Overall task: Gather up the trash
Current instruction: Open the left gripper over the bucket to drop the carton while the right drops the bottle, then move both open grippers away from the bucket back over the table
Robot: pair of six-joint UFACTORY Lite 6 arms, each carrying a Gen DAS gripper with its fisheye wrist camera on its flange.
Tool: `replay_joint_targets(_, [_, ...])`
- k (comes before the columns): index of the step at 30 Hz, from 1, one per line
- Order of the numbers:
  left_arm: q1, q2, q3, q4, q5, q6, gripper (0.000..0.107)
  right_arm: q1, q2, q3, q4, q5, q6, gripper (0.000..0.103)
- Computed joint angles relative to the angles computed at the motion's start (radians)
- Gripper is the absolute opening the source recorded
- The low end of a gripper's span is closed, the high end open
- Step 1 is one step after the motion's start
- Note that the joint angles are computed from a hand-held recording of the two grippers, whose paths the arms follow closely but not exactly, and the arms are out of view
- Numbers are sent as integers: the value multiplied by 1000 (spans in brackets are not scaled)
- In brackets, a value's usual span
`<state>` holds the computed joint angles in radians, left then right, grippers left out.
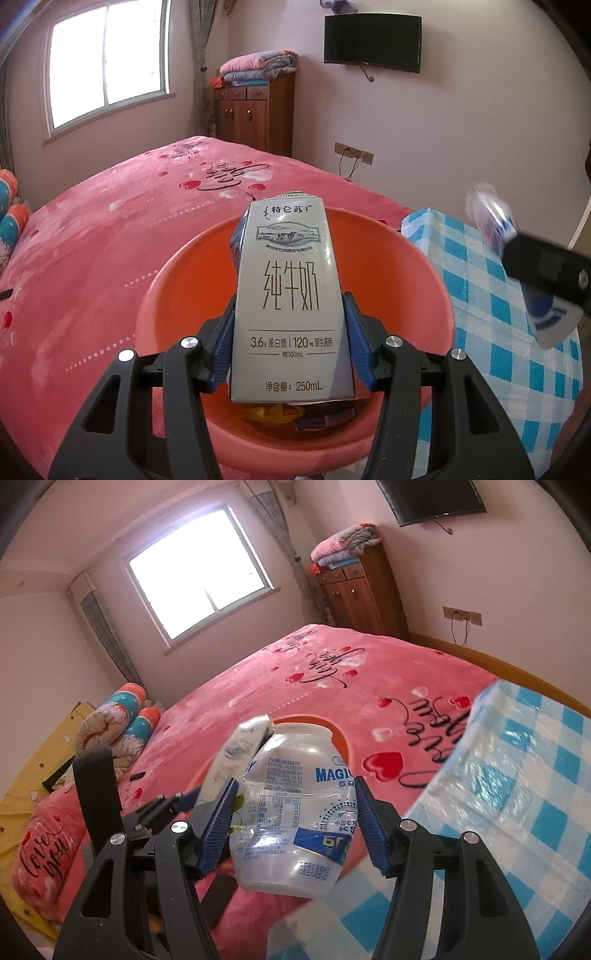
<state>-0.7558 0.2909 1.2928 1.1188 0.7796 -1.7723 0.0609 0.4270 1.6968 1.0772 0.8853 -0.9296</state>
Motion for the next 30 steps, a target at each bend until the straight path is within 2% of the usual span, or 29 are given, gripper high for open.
replay_joint_targets(3, [13,14,3,-11,-9,6,55,32,58,73,-28,-6,51,64])
replay_joint_targets(5, [26,23,5,-29,-18,19,64,37,78,90,-28,-9,67,77])
replay_joint_targets(7, [23,33,5,-28,-9,12,78,35,66,65,-11,-14,65,82])
replay_joint_targets(10, [13,39,4,-20,13,8,87,19,44,17,11,-35,50,89])
replay_joint_targets(16, [8,50,14,-19,42,14,91,-47,-1,-88,58,-56,12,91])
replay_joint_targets(25, [-1,40,-1,15,35,-21,95,-113,-157,-354,121,-184,-134,92])
replay_joint_targets(30, [-19,48,14,42,59,-25,96,-145,-226,-471,153,-219,-204,92])
